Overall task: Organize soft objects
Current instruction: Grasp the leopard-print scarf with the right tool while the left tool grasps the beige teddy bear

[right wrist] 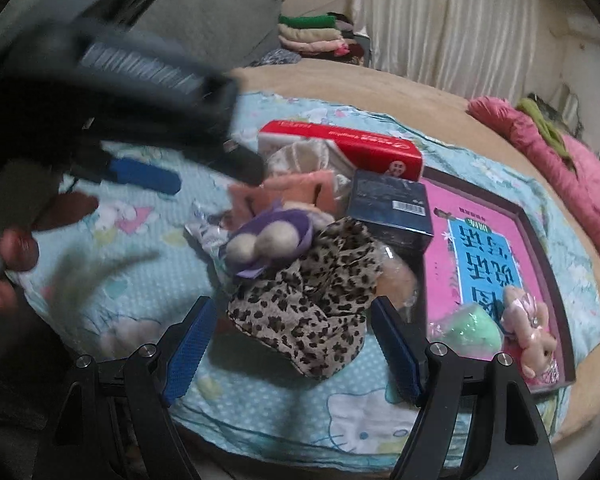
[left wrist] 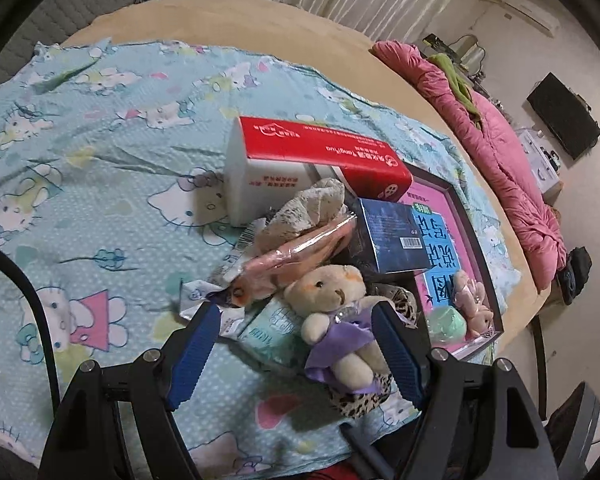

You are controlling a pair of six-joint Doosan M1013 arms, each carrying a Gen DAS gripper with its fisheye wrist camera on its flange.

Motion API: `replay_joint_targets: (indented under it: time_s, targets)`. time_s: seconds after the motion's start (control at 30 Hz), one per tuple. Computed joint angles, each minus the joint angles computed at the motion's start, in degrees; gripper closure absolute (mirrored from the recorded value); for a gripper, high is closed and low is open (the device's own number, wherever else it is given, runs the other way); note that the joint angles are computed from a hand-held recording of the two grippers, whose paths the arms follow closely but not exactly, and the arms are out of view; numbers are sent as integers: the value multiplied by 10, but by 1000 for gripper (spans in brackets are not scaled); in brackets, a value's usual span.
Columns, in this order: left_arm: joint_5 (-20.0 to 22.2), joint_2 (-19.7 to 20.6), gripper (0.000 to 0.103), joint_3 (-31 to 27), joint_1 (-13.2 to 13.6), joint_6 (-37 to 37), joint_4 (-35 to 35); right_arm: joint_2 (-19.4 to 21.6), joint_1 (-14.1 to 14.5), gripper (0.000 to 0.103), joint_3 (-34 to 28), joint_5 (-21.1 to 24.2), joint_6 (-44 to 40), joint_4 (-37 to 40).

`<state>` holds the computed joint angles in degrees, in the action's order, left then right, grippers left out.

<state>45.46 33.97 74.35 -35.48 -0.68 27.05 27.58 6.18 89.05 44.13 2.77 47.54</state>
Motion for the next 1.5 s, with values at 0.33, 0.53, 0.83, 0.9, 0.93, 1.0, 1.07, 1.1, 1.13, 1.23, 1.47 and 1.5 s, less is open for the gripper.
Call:
replay_joint_targets:
  time_s: [0.33, 0.53, 0.83, 0.9, 0.93, 1.0, 1.07, 1.1, 1.13, 1.23, 1.47, 1.5]
  targets:
    - [-27, 16, 26, -8, 12, 36, -46, 26, 13, 55, -20, -21, 37, -36]
    - [-41, 23, 26, -15, 15, 53, -67, 42, 8, 83, -49, 30, 83, -58]
    - [-8, 50, 32, -58, 13, 86, -87, 62, -2, 88, -88, 92, 134, -67]
    - [-5, 55, 38, -66, 15, 97, -97, 59, -2, 88, -85, 95, 124, -62]
    - [-12, 56, 43, -66, 16, 102, -103, 59, -2, 88, -85, 96, 123, -61]
    - [-10, 59, 46, -70, 17, 101, -107, 60, -2, 88, -84, 97, 126, -62]
    - [-22, 58, 60, -65, 17, 92, -101, 61, -3, 88, -86, 100, 136, -64]
    - [-36, 55, 60, -57, 18, 81, -102, 62, -3, 88, -87, 102, 141, -64]
    - [-51, 52, 62, -48, 19, 70, -100, 63, -2, 88, -90, 103, 145, -65]
    - [-98, 38, 66, -17, 20, 38, -86, 69, -3, 88, -100, 109, 152, -67]
    - [-116, 16, 67, 8, 11, -8, -24, 72, -8, 88, -103, 115, 147, -55]
    - [-111, 13, 67, 9, 9, -12, -15, 72, -9, 88, -103, 117, 146, -51]
